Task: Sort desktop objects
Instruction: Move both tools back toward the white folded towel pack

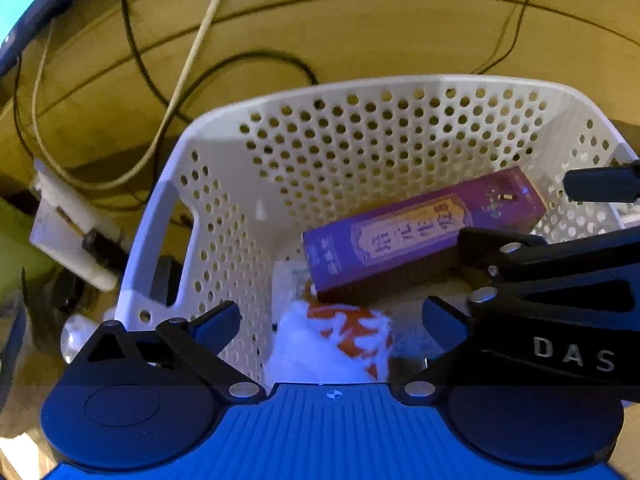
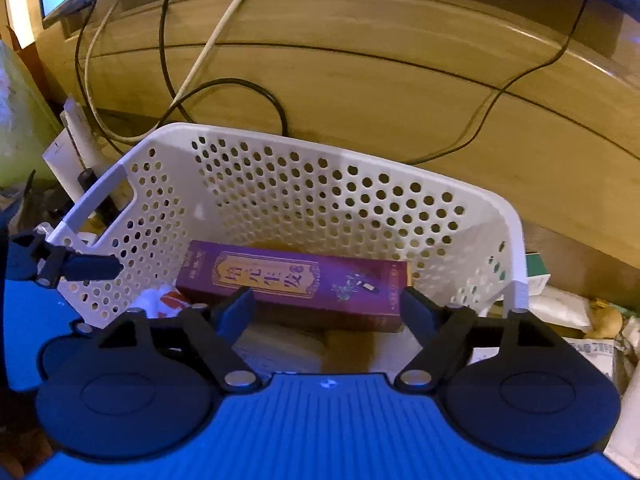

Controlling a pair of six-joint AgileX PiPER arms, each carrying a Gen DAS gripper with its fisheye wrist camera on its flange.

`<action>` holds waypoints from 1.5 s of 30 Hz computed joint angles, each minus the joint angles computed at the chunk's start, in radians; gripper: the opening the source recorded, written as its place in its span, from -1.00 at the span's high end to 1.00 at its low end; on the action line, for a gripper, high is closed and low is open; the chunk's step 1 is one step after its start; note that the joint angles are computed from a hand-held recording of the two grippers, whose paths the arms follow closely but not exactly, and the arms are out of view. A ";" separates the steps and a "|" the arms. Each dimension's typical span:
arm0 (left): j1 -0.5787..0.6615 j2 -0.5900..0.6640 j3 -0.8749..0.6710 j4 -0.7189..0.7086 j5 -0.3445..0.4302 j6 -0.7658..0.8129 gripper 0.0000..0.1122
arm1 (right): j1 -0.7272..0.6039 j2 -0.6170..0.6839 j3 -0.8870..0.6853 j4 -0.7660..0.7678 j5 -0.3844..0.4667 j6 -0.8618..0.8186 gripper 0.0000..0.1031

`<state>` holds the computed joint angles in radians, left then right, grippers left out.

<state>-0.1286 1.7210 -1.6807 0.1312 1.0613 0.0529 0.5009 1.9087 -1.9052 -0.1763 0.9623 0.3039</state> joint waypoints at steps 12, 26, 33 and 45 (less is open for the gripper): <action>-0.044 -0.024 -0.043 0.019 0.048 -0.085 -0.82 | -0.027 -0.090 0.084 0.013 -0.085 -0.001 -0.70; -0.268 -0.123 0.022 0.202 -0.048 -0.361 -0.82 | -0.089 -0.337 0.412 -0.127 -0.397 0.063 -0.90; -0.443 -0.053 -0.077 0.246 -0.027 -0.430 -0.82 | -0.262 -0.437 0.531 0.027 -0.453 -0.091 -0.92; -0.647 0.056 -0.152 0.287 -0.017 -0.548 -0.82 | -0.618 -0.515 0.697 0.460 -0.448 -0.582 -0.92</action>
<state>-0.7752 1.7768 -1.8329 0.4179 1.0440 -0.4950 -0.1167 1.3938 -1.2083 0.2840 0.5146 -0.2782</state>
